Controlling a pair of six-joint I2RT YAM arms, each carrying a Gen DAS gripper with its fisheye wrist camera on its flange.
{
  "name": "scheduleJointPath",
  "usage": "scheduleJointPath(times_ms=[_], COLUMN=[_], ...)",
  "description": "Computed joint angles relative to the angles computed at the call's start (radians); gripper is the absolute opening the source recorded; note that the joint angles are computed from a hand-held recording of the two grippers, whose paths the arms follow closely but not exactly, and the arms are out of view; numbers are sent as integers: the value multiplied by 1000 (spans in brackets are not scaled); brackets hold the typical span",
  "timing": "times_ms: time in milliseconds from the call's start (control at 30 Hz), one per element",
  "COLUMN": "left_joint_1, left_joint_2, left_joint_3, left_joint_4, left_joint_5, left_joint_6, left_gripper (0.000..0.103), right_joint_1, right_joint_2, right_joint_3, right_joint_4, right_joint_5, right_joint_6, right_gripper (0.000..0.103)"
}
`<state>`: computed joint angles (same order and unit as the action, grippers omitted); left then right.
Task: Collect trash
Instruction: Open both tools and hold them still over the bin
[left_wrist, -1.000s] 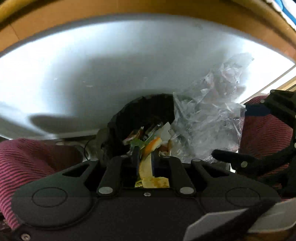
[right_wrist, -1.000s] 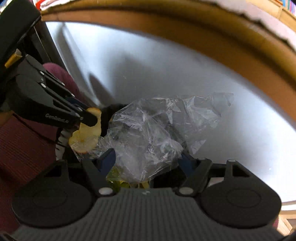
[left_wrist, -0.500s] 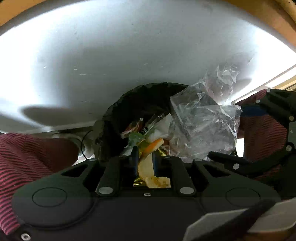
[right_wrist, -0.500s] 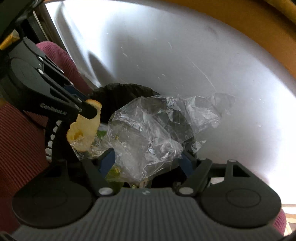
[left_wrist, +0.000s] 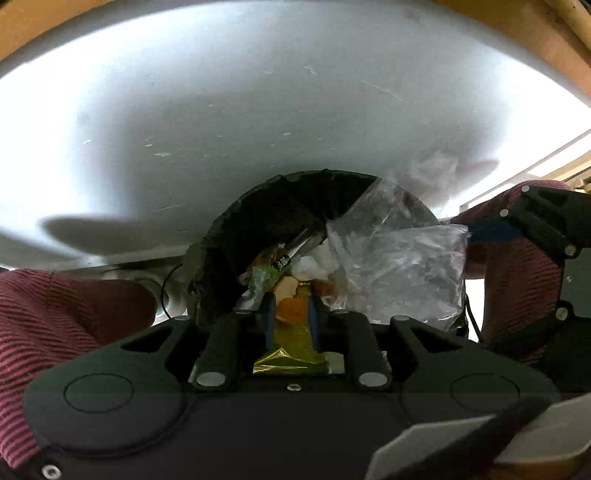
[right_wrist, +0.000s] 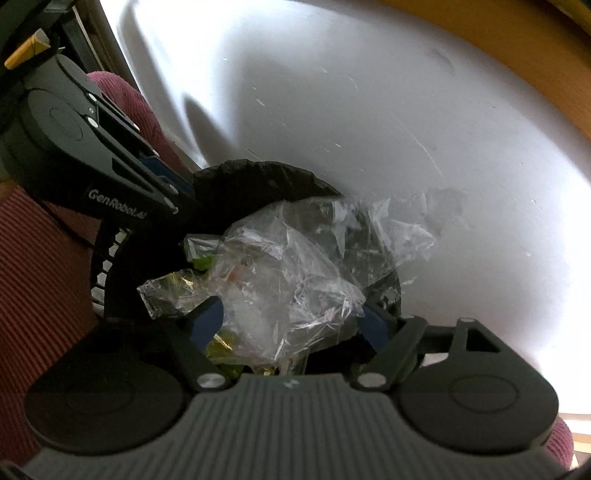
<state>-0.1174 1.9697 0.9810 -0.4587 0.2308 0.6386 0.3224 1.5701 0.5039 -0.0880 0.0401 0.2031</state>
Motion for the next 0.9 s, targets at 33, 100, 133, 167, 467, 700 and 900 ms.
scheduleJointPath(times_ms=[33, 100, 133, 167, 467, 700, 900], left_joint_1=[0, -1, -3, -4, -13, -9, -11], left_joint_2=[-2, -7, -9, -12, -27, -36, -40], left_joint_3=[-1, -5, -9, -10, -18, -21, -22], left_joint_4=[1, 5, 8, 8, 15, 22, 15], left_joint_5=[0, -1, -1, -1, -3, -3, -4], left_joint_6=[-1, -2, -4, -6, -25, -32, -35], left_gripper=[23, 28, 29, 32, 46, 55, 59], right_joint_1=[1, 1, -2, -3, -4, -11, -13], right_joint_2=[-20, -34, -42, -46, -84, -87, -98], right_joint_3=[-8, -13, -16, -17, -36, -48, -56], right_joint_4=[-8, -11, -13, -13, -12, -4, 1], right_joint_5=[-1, 2, 2, 1, 13, 13, 14], right_joint_6=[4, 9, 10, 12, 35, 63, 74], right_gripper=[89, 91, 92, 92, 93, 95, 97])
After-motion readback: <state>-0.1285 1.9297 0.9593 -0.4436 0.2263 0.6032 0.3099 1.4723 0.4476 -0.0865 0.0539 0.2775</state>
